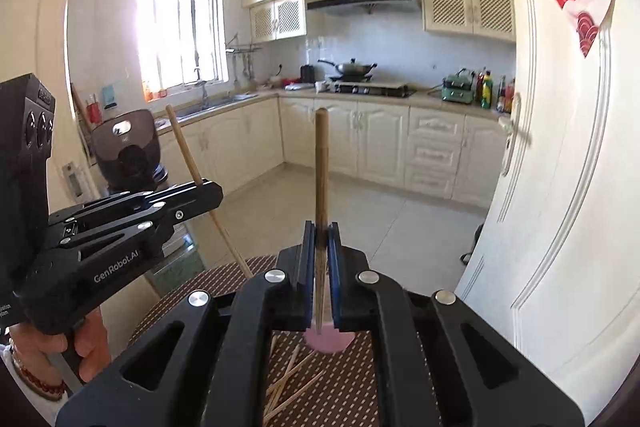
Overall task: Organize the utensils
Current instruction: 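Lift both held chopsticks upright and carry them over the pink cup, then lower the chopsticks into the pink cup and open both tools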
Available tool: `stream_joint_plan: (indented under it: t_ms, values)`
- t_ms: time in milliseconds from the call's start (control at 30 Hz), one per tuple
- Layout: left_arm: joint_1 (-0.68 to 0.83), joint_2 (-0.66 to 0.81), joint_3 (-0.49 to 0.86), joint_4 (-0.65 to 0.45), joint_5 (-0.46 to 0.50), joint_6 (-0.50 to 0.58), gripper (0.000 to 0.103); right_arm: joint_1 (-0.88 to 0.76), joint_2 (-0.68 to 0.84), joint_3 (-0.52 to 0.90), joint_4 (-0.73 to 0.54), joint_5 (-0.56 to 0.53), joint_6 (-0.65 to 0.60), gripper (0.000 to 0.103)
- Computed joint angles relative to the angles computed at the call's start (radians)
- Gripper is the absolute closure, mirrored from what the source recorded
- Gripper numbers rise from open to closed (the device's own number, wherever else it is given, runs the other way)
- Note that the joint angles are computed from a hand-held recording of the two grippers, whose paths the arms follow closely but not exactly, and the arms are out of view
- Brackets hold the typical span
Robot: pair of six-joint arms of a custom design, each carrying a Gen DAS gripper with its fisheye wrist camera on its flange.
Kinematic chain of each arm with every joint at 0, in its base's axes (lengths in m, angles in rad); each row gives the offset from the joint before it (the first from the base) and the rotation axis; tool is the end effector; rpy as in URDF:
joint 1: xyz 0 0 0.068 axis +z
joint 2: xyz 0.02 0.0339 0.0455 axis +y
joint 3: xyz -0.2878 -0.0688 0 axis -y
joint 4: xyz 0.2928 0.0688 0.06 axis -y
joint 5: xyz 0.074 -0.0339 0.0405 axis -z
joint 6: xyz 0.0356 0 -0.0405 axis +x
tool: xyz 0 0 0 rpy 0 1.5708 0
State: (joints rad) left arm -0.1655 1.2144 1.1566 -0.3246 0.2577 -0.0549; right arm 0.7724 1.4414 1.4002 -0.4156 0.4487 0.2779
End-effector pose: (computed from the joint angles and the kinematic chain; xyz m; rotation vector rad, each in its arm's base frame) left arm 0.3101 -0.0610 0.3857 0.2787 1.9408 -0.3967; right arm 0.2780 0.2493 0.4000 -0.2103 1.9753 0.2257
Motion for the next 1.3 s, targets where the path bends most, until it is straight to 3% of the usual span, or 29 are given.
stream_joint_plan:
  t_ms: [133,233,533,867,900,967,1000,1067,1300]
  values:
    - [-0.016,0.056,-0.006,0.11,-0.032,-0.049,0.097,-0.037,0.001,-0.026,0.078,-0.005,-0.023,0.098]
    - [-0.036,0.116,0.011,0.128,-0.052,-0.053,0.097,-0.05,0.002,-0.061,0.131,-0.012,-0.021,0.098]
    - [-0.049,0.229,-0.002,0.115,-0.068,0.007,0.097,-0.11,0.058,-0.065,0.118,-0.124,0.029,0.098]
    - [-0.047,0.245,-0.02,0.08,-0.095,0.069,0.095,-0.109,0.103,-0.048,0.078,-0.152,0.037,0.098]
    - [-0.046,0.246,-0.017,0.073,-0.095,0.072,0.091,-0.11,0.106,-0.048,0.078,-0.154,0.038,0.098]
    - [-0.05,0.24,-0.019,0.072,-0.117,0.076,0.066,-0.116,0.111,-0.048,0.075,-0.165,0.038,0.098]
    - [-0.054,0.228,-0.033,0.091,-0.137,0.076,0.035,-0.117,0.114,-0.048,0.074,-0.166,0.039,0.098]
    - [-0.061,0.194,-0.076,0.154,-0.169,0.085,0.03,-0.118,0.121,-0.048,0.072,-0.169,0.038,0.098]
    - [-0.062,0.163,-0.099,0.137,-0.206,0.136,0.029,-0.117,0.143,-0.037,0.057,-0.178,0.052,0.098]
